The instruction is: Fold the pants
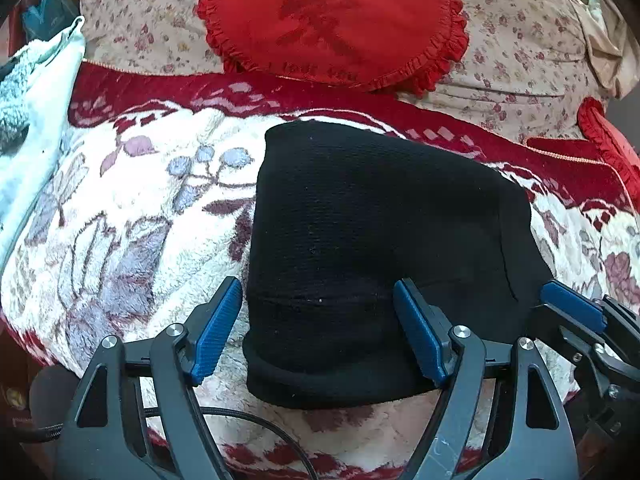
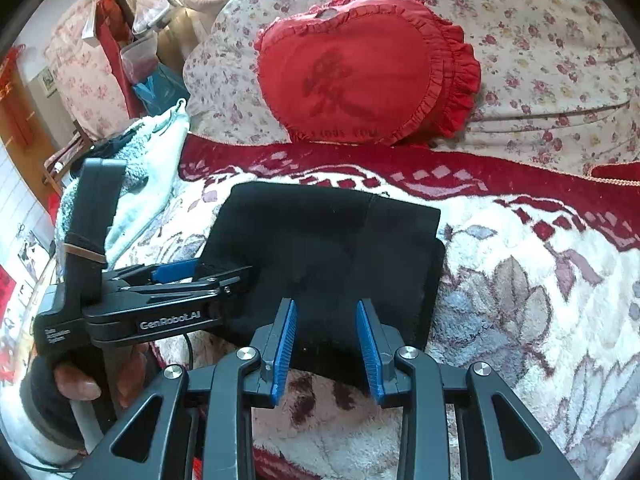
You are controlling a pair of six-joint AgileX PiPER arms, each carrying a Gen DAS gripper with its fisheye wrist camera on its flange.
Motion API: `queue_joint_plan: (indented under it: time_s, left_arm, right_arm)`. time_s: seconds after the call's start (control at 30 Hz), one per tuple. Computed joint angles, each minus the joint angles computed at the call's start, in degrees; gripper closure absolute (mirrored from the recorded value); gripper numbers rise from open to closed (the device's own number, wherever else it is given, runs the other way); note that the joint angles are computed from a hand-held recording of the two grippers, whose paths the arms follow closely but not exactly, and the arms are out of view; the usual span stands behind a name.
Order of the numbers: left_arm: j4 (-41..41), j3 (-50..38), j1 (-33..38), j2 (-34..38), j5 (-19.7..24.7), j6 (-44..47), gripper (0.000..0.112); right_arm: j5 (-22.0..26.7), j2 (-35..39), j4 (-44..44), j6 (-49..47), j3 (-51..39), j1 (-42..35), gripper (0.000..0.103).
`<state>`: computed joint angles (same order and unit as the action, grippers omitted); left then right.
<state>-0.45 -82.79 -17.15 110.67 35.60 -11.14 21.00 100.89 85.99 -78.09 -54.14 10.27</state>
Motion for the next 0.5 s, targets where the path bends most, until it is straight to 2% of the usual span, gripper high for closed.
queue_joint_plan:
  time_s: [0.1, 0.17, 0.23, 0.4, 0.5]
  left_arm:
    - [1.8, 0.3, -0.6, -0.2, -0.1, -0.4, 0.034]
    - [1.1, -0.1, -0.6, 0.0, 0.9, 0.2, 0.034]
    - [0.4, -0.1, -0.4, 0.0, 1.4, 1.0, 0.034]
    - [1.8, 0.4, -0.8, -0.8, 1.9, 0.8, 0.034]
    - [1.2, 1.1, -0.7, -1.1, 1.6, 1.0, 0.034]
  right_arm:
    - [0.1, 1.2, -0.8, 0.7, -0.2, 0.0, 0.072]
    - [0.4, 2.9, -4.5, 4.0, -1.3, -0.2, 0.072]
    - [0.9, 3.0, -1.1, 0.5, -0.3, -0.6, 0.072]
    - [0.9, 2.1, -2.9, 1.8, 0.2, -0.7, 0.072]
    - [0.8, 1.7, -1.0, 0.2, 0.9, -0.8, 0.071]
